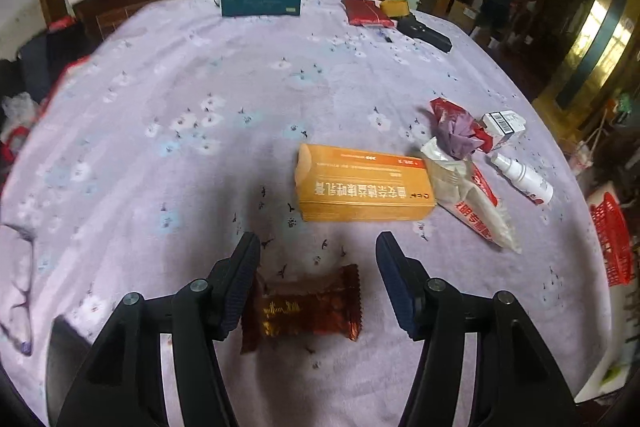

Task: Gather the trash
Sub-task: 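Grasp the brown snack wrapper with the left tool while the right tool grasps the white spray bottle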

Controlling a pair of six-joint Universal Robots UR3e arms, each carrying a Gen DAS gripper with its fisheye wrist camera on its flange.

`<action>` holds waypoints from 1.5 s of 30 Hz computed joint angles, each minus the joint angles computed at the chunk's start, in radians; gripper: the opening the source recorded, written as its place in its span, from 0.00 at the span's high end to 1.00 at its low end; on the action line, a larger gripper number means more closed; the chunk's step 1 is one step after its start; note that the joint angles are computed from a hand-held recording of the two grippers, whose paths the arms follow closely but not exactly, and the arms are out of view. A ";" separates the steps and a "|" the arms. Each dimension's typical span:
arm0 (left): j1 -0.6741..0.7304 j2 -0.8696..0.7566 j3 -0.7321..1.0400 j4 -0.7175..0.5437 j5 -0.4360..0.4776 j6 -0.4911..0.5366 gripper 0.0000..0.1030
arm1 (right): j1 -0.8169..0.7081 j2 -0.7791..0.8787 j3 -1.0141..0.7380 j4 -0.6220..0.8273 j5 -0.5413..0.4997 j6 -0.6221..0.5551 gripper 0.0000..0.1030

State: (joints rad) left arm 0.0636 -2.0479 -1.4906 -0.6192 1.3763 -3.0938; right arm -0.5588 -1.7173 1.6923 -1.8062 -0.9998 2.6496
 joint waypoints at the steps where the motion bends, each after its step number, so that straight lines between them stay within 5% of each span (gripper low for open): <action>1: 0.014 -0.012 0.003 -0.003 -0.030 0.012 0.43 | 0.015 0.011 -0.004 -0.014 -0.009 0.017 0.39; 8: 0.058 -0.011 -0.042 -0.052 -0.133 0.074 0.43 | 0.082 0.066 -0.032 -0.074 -0.041 0.079 0.39; 17: 0.064 0.181 -0.279 -0.083 -0.182 0.240 0.43 | 0.163 0.219 -0.143 -0.109 -0.054 0.126 0.39; 22: 0.099 0.212 -0.298 -0.056 -0.206 0.113 0.37 | 0.224 0.347 -0.243 -0.182 -0.110 0.152 0.39; 29: 0.009 0.082 -0.130 -0.075 -0.057 -0.046 0.38 | 0.317 0.612 -0.496 -0.237 -0.218 0.172 0.39; 32: -0.036 0.026 -0.053 -0.117 0.032 -0.063 0.54 | 0.363 0.733 -0.634 -0.227 -0.279 0.140 0.39; 37: -0.049 0.004 -0.031 -0.123 0.068 -0.059 0.64 | 0.404 0.917 -0.881 -0.119 -0.318 0.091 0.40; 45: -0.074 -0.003 -0.039 -0.089 0.112 -0.059 0.66 | 0.450 1.072 -1.117 -0.008 -0.368 0.018 0.50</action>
